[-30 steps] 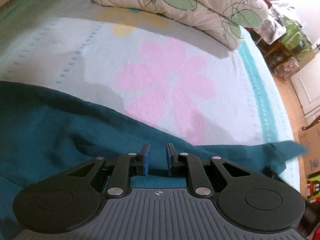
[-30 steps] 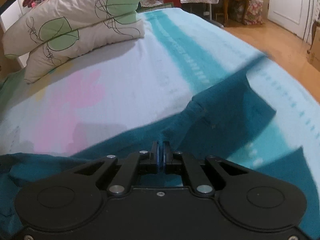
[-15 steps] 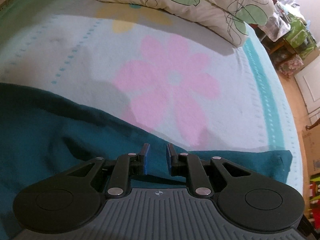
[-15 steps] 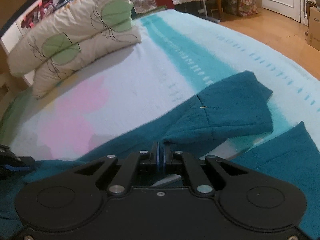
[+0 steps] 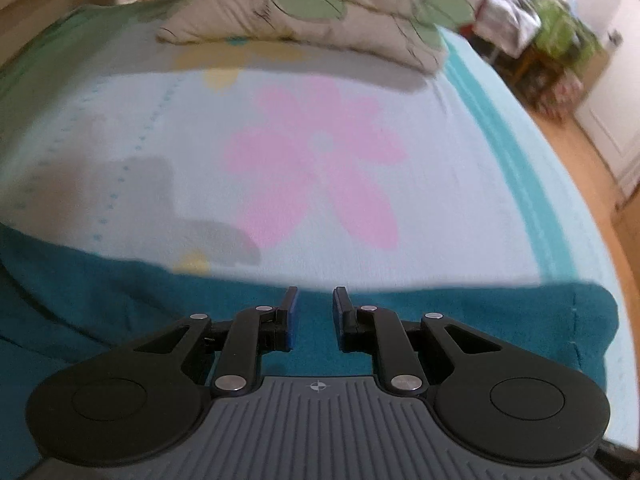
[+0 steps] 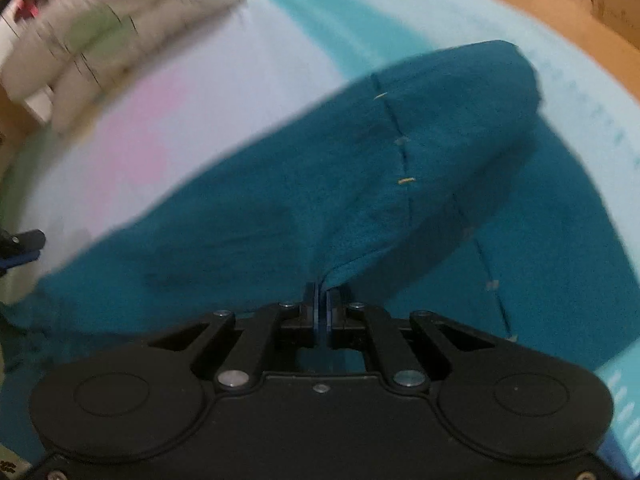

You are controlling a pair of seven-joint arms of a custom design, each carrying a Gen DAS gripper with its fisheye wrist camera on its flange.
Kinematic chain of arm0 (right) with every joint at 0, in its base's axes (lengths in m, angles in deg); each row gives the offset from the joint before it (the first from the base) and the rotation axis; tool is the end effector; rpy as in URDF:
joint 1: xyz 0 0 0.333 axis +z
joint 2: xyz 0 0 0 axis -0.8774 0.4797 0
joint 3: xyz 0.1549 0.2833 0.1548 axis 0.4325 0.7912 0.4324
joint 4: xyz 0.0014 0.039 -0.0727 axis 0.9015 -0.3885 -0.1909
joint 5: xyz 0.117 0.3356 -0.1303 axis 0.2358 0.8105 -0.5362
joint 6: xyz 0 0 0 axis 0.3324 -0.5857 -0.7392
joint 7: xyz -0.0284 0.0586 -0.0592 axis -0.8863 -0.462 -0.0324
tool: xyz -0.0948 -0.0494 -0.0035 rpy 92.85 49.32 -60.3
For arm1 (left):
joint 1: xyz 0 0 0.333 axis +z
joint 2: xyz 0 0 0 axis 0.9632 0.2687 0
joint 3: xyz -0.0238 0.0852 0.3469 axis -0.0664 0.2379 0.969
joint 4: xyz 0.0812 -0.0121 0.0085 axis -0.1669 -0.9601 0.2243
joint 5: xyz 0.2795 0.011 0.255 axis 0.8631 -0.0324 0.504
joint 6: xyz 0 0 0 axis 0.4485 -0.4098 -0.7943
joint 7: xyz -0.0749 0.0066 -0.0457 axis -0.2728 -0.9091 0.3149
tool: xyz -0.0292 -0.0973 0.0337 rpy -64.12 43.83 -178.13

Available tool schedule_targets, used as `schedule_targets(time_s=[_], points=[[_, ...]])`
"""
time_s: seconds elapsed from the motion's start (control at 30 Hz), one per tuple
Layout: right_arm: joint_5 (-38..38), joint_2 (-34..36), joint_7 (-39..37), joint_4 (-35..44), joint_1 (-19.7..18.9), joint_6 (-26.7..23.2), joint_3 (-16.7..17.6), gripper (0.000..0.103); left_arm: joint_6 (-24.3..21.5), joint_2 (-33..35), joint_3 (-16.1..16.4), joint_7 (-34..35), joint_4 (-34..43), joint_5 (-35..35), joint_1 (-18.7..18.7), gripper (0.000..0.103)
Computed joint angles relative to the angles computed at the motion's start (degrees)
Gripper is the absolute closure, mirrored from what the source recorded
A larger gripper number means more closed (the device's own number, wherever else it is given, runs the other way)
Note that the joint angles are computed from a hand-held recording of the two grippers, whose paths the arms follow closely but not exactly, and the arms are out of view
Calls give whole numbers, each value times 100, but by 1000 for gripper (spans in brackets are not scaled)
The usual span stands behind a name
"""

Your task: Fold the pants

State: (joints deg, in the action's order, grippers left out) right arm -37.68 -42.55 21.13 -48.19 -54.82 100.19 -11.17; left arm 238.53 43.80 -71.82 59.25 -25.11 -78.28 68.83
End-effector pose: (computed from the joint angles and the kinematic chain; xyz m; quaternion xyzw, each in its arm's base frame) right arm 0.6693 0.0809 0.4077 -0.5537 0.7989 -0.0692 0.2245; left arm 0.7274 -0.1404 0.4505 -0.7032 0.6558 -0.2384 0.1365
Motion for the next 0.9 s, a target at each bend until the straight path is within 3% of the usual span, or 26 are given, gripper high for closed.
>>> schedule_targets(time_s=[0.13,0.23,0.3,0.33,0.4,0.47,0.57,0.7,0.8,0.9], points=[[-3,86,64,76,10,8,-1,94,-169,23,-215,380,-247,-187,82,86],[401,-25,-250,-28,-241,105,205,82,-461,163,-111,472,-231,2,-81,86],[616,-184,-275,-205,-327,197,190,67,-750,312,-91,522,-115,49,-125,86],[525,-270,-102,-300,-266,243,37,63,-871,377,-112,552,-61,6,-107,86],[119,-418,376,-490,-107,386,-332,59,-532,312,-87,527,-282,17,-114,86],[-256,-474,855,-619,-62,481,-632,49,-542,314,-58,521,-264,65,-146,86],[-273,-435,1109,-708,-317,618,-637,49,-552,317,-49,498,-256,66,-152,86],[537,-316,340,-722,-983,779,-48,50,-517,313,-18,399,-264,72,-159,86],[733,-174,179,-572,-1012,624,-11,56,-424,280,23,329,-360,168,-213,86],[424,168,166,-20,-847,247,-182,66,-461,322,48,281,-282,249,-252,86]])
